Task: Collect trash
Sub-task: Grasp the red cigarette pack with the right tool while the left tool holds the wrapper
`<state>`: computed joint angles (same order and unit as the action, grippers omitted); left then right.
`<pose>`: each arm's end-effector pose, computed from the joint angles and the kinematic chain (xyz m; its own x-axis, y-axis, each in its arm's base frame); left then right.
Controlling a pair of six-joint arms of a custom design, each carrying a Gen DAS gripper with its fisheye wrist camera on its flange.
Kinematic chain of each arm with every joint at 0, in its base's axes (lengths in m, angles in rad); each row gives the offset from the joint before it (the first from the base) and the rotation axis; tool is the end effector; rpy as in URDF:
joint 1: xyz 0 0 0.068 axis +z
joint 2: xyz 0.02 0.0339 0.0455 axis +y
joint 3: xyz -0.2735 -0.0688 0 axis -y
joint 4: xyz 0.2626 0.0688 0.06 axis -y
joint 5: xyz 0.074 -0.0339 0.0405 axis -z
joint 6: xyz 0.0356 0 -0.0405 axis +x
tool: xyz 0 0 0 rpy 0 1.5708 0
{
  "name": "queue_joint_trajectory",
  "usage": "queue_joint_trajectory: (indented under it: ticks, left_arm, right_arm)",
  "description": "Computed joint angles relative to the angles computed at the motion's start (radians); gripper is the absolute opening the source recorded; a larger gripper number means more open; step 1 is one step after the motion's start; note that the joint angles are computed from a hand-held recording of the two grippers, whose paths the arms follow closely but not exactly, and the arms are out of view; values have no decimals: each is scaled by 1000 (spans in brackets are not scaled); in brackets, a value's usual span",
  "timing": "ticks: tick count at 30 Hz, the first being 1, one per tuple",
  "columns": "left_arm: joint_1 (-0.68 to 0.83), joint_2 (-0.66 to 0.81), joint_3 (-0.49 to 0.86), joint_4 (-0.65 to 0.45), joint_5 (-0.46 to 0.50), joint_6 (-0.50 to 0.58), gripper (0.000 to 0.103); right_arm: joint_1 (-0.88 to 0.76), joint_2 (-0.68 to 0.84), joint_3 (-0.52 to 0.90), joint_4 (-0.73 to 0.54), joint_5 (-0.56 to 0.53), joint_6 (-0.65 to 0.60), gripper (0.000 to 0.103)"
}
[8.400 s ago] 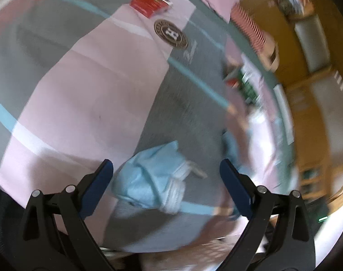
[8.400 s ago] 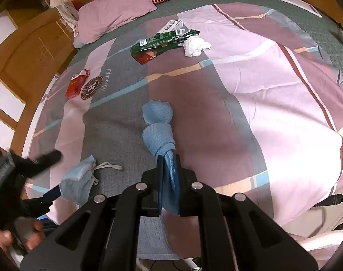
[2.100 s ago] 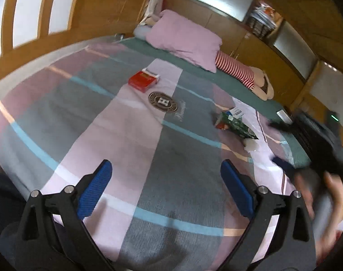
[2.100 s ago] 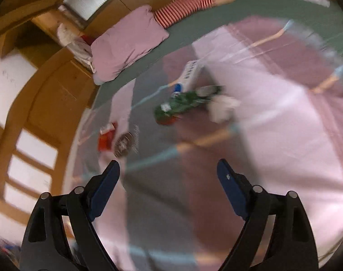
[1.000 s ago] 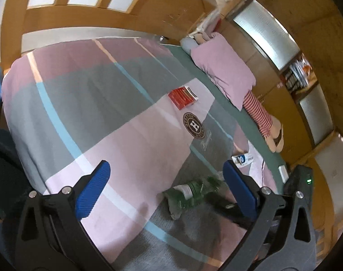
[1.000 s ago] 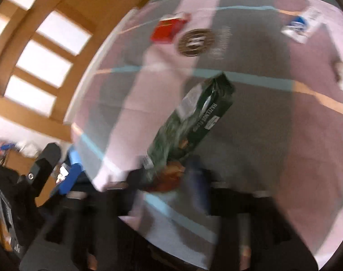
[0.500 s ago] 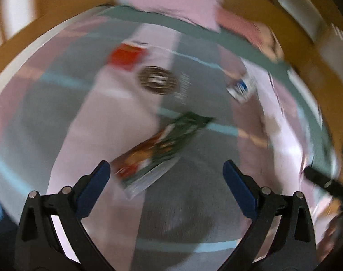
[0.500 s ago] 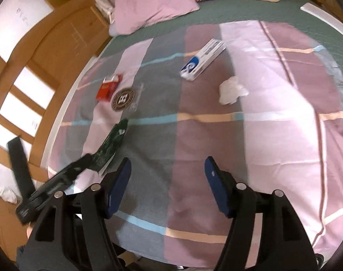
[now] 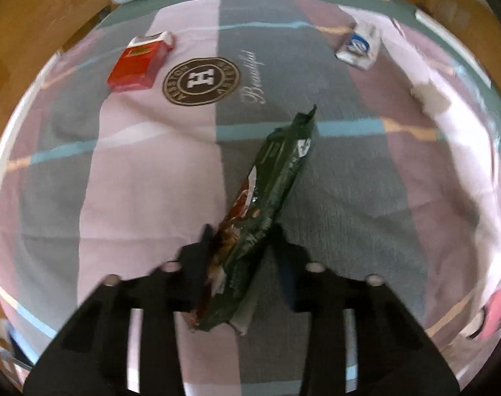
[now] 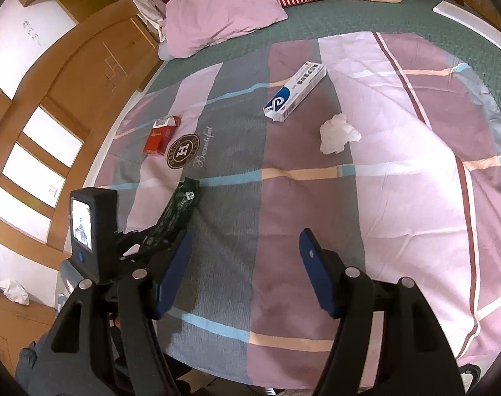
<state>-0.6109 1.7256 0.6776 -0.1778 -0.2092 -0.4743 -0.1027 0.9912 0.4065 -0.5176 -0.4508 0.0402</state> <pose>0.2353 -0.1557 0.0838 -0.9158 0.0959 -0.3901 0.0959 0.9952 0.0194 0.1709 -0.0020 0.1528 -0.8910 0.1282 -0.4356 -0.0677 0.9111 0.4066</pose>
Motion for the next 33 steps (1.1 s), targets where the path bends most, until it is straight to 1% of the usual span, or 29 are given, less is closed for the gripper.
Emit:
queue_joint_trajectory:
  ticks: [3,6,7,9,10,13,14,16,17,18,19,20,21,22,24,25,28,29,31,33]
  left_arm:
    - [16,-32,-24,-2,-28,-23,23]
    - [0,-103,-61,6,-108,-71,22]
    - [-14,-169,-97,8,-157,-110,22]
    - [-32,-277,-156,3,-205,-180,22]
    - [-40,-364,-202,-12,-241,-246,22]
    - [-36,-498,-261,-88,-311,-386,22]
    - [-21,-522,-270,-98,-305,-415,22]
    - [45,-609,-321,-104,-257,-464,22]
    - [80,-643,-342,-95,-229,-475,22]
    - [127,-705,-375,-86,-191,-490,22]
    - [159,-728,-393,-72,-173,-494,22]
    - [196,-776,-417,-70,-149,-504,22]
    - [240,-819,-442,-62,-111,-509,22]
    - [283,-855,-463,-60,-68,-509,22]
    - [341,-871,-486,-34,-1,-516,22]
    - [377,-879,-499,-20,40,-520,22]
    - [418,-924,-521,-16,74,-525,22]
    - [426,-951,-530,-19,76,-531,22]
    - [455,-995,-547,-27,86,-544,22]
    - [489,-1001,-560,-11,115,-550,22]
  right_arm:
    - [23,-8,-5,3,13,17,67]
    - [49,-3,-10,17,32,44,67]
    - [61,1,-12,25,36,56,67]
    - [90,13,-15,47,56,84,67]
    - [107,22,-15,61,67,99,67]
    - [186,84,-8,137,108,172,67]
    - [218,113,-1,168,125,203,67]
    - [273,170,17,221,154,248,67]
    - [315,212,36,254,179,279,69]
    - [363,264,64,290,211,313,75]
    - [398,308,90,317,236,335,77]
    - [454,385,145,348,277,367,77]
    - [479,439,187,363,294,379,78]
    - [505,497,236,377,306,393,82]
    - [557,652,383,394,321,424,88]
    - [571,715,447,394,329,434,88]
    - [620,936,709,341,388,467,89]
    - [638,1032,834,299,416,484,90]
    - [659,1151,992,238,434,503,93]
    - [684,1307,1197,147,462,522,94]
